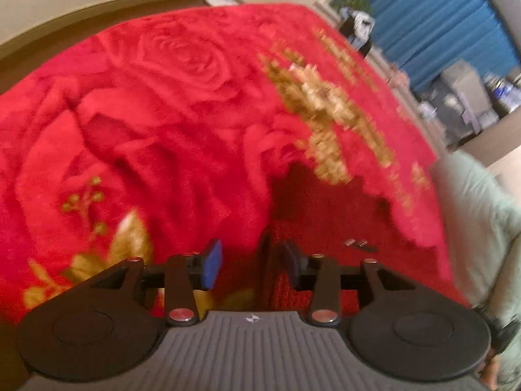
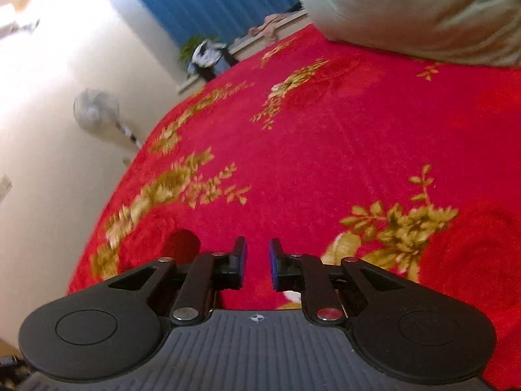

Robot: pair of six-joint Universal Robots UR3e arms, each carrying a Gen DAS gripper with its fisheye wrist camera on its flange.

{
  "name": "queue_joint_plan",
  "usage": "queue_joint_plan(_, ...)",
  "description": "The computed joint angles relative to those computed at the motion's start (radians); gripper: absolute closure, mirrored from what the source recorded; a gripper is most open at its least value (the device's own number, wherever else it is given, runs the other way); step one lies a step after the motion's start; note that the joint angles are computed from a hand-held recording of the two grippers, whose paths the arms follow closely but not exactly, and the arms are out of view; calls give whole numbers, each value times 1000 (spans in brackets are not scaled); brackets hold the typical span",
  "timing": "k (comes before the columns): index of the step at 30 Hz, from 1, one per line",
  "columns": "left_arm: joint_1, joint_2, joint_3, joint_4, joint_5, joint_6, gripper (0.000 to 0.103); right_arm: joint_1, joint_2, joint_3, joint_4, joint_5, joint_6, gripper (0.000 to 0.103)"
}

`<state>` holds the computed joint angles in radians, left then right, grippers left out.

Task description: Fold small clothes

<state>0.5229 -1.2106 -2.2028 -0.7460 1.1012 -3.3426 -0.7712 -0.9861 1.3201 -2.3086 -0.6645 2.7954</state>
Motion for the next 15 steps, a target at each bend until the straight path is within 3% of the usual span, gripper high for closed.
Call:
queue_joint_plan(1, -12, 0, 3, -10, 26, 1, 55, 4, 4, -33, 98, -10, -51, 65)
queue_joint_plan(3, -15, 5, 13, -60, 66, 3, 55, 22, 11, -82, 237, -32, -151, 65)
queue_joint_plan(8, -24, 23, -5, -109, 74, 58, 55, 77, -11, -98, 365, -78, -341, 60)
queue_joint_plan(12, -92, -23, 6, -17, 51, 87, 52, 95, -11, -81, 314, -67, -317, 59)
queue_joint_plan(15, -189, -109, 47, 84, 113, 63, 50, 90, 14, -89, 292, -1, -265, 53)
